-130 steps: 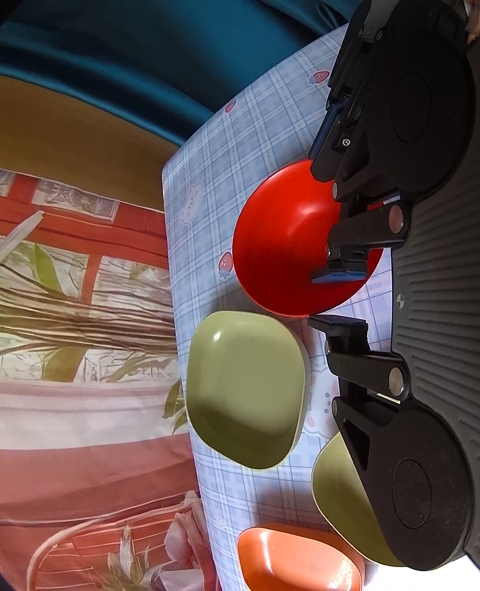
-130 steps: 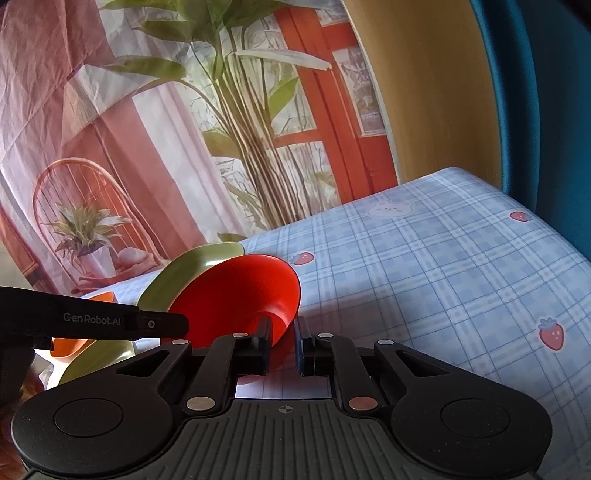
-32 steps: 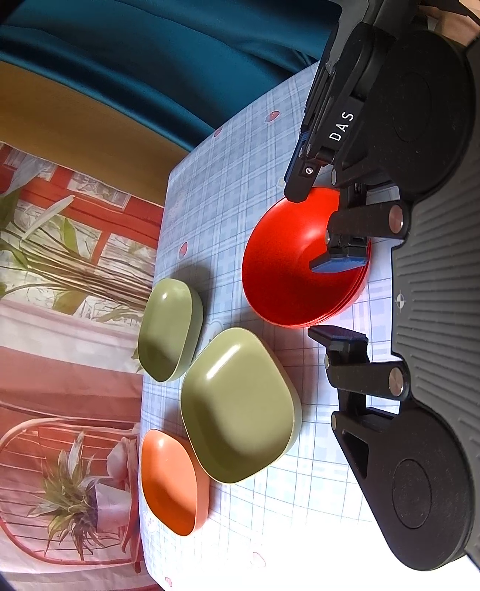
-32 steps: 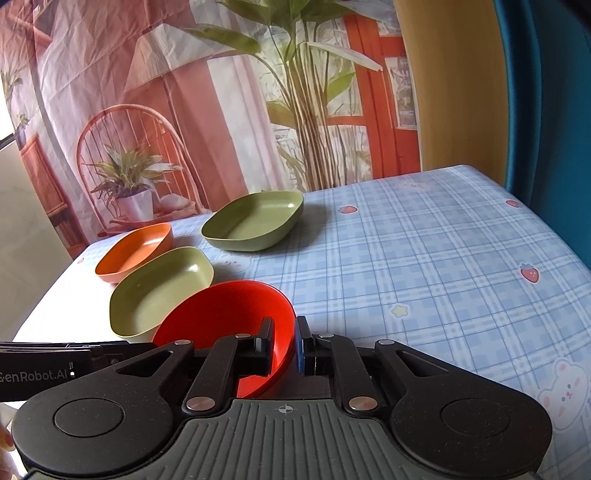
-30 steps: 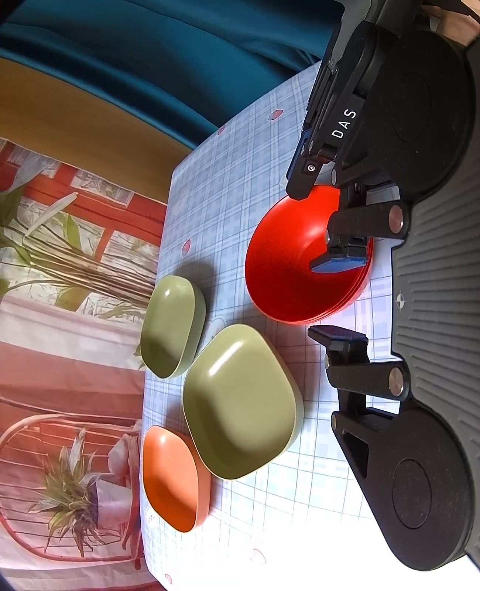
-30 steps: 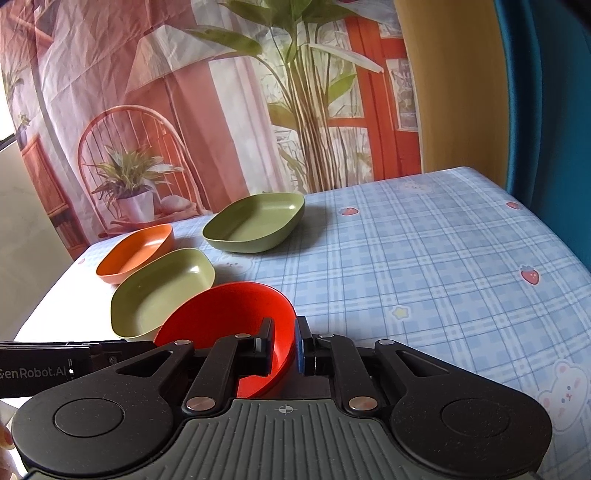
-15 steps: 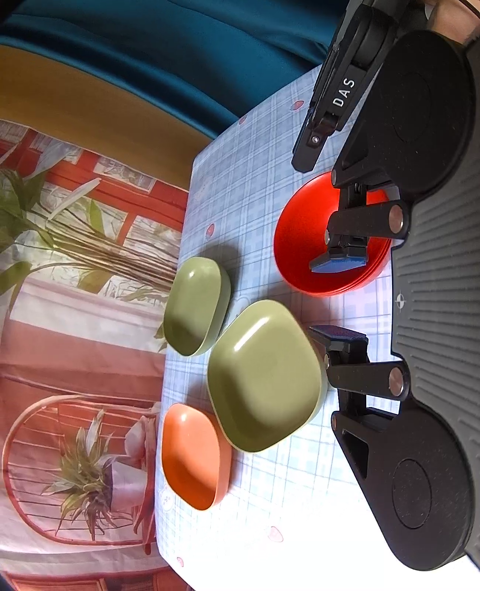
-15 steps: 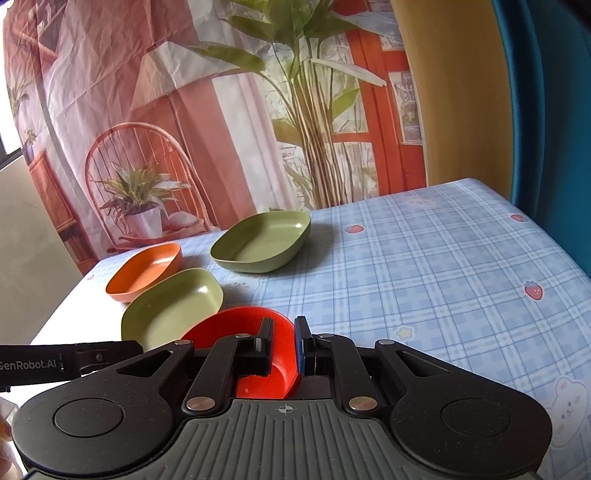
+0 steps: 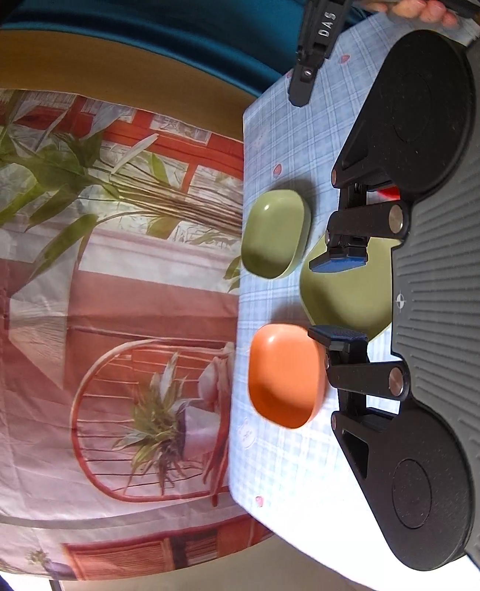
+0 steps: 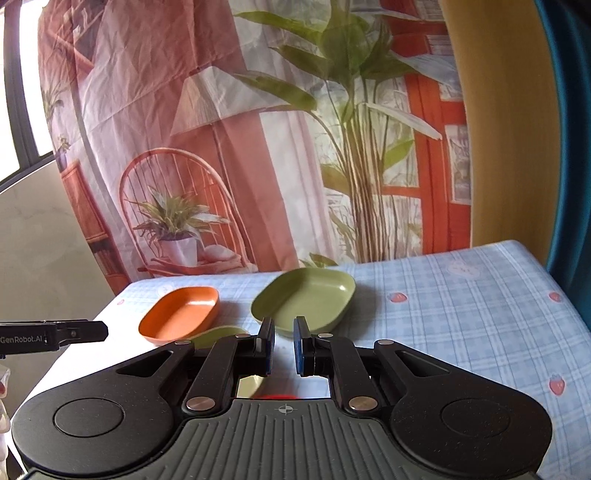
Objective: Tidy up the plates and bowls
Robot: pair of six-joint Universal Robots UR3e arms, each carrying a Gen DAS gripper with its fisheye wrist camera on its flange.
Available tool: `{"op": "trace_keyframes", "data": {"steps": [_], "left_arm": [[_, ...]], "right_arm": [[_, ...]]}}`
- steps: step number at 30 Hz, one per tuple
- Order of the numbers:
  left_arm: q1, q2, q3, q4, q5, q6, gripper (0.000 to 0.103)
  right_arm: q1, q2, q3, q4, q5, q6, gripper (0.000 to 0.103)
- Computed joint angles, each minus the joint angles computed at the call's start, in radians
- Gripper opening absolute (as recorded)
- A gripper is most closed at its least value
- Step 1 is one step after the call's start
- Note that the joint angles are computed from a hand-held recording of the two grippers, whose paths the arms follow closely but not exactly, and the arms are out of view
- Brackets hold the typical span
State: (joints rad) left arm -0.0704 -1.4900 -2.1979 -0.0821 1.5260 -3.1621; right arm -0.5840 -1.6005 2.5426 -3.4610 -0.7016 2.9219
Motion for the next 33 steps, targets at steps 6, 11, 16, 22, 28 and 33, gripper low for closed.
{"op": "trace_keyframes", "data": {"steps": [6, 11, 16, 22, 28, 33], "left_arm": [[0.122, 0.007, 0.073, -0.051, -0.096, 0.057, 0.033], [0.175, -0.082, 0.144, -0.013, -0.1, 0.108, 0.033], [0.254, -0.189, 0.23, -0.013, -0.13, 0.128, 0.033], [0.345, -0.374, 0.406, -0.097, -0.183, 0.13, 0.033], [0.387, -0.568, 0.514, -0.089, -0.236, 0.122, 0.033], [0.384, -0.65, 0.563, -0.11, -0.24, 0.139, 0.033]], "right_arm": [[0.18, 0.09, -0.291, 0.086, -0.11, 0.106, 0.011], [0.325, 0.209, -0.536, 0.182, -0.204, 0.148, 0.011], [0.439, 0.373, -0.796, 0.278, -0.269, 0.201, 0.01], [0.579, 0.639, -1.157, 0.412, -0.411, 0.251, 0.01], [0.69, 0.9, -1.509, 0.61, -0.513, 0.289, 0.01], [0.733, 1.045, -1.712, 0.744, -0.555, 0.338, 0.01]]}}
